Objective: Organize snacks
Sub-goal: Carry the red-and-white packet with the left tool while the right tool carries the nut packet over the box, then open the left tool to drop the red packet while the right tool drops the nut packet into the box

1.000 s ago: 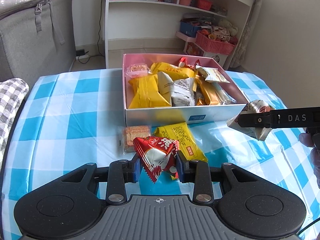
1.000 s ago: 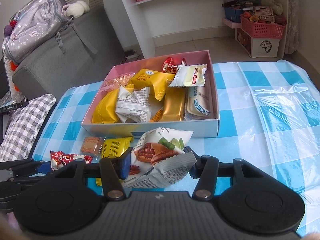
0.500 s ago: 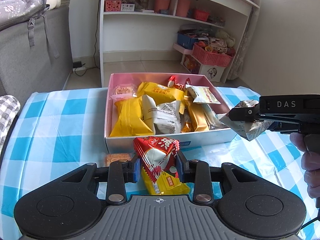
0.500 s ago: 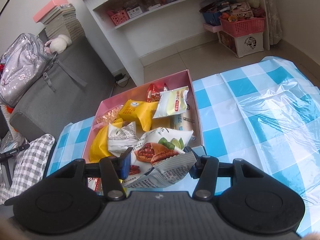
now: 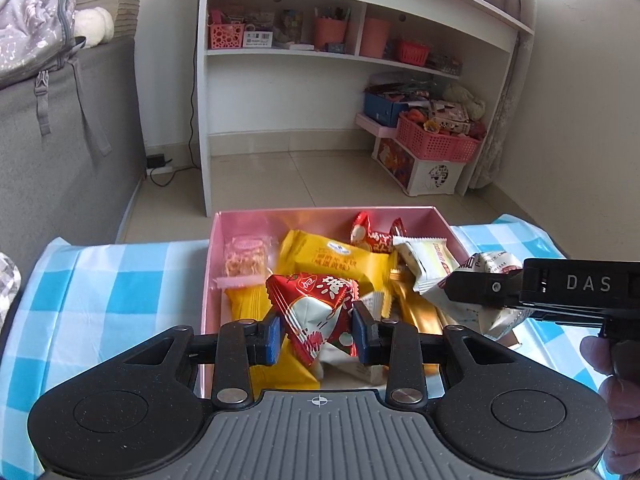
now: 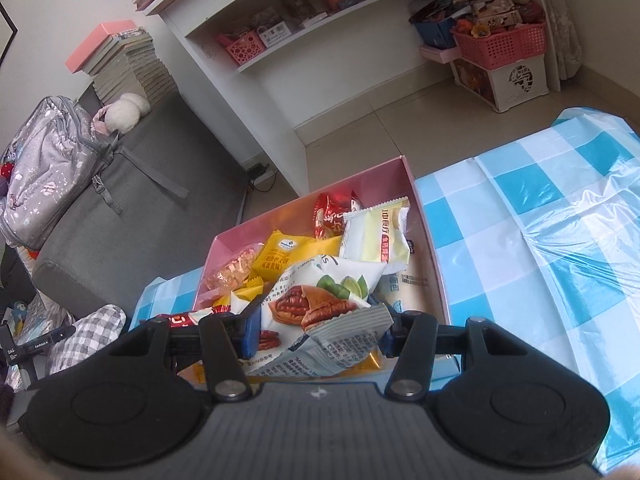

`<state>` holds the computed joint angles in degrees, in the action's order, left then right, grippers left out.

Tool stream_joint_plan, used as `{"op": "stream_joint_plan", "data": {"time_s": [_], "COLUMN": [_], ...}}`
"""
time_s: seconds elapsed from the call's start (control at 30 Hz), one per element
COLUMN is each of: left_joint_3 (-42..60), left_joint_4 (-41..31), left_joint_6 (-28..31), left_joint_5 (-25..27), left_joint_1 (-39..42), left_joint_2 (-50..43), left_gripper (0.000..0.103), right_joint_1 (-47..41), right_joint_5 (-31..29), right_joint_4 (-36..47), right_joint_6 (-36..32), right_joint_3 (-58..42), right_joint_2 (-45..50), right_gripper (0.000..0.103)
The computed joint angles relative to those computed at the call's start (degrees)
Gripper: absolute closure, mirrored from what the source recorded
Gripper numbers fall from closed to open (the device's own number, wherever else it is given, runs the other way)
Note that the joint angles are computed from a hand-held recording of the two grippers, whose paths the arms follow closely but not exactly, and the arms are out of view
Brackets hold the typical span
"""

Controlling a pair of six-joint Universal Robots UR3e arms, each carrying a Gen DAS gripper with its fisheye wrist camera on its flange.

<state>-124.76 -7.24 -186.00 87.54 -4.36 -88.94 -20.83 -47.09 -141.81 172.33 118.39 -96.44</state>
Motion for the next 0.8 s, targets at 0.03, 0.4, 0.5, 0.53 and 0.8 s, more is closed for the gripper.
{"op": "stream_joint_plan", "data": {"time_s": [0.03,0.4,0.5,0.53,0.8], "left_joint_3": [1.1,9.1,10.0,10.4,10.2], "left_joint_4": [0.5,6.6,8.2,8.3,9.8], "left_joint_6": [0.4,1.0,0.8,0.8,0.8], "left_joint_5": [0.6,2.3,2.2,1.9,1.9], "left_joint_1": [-0.2,0.5,0.5,0.7,0.7], "left_joint_2": [-1.4,-14.2,-16.5,-17.2,-18.2], "left_gripper": [0.071,0.071,0.071,0.07,0.063], "right_joint_1": [0.1,2.4,2.6,2.7,2.9], "right_joint_5": [0.6,1.2,1.7,1.8,1.4], "right_joint_4": [-1.0,-9.1,-9.9,-10.0,-11.6], "right_joint_6": [0.6,4.5,4.5,4.4,5.0], "right_joint_3": [-0.2,-2.5,-2.6,-2.6,-2.7], "right_joint_2": [0.9,9.5,10.3,10.5,10.7], "right_gripper": [0.053,0.053,0.052,0.052,0.037]}}
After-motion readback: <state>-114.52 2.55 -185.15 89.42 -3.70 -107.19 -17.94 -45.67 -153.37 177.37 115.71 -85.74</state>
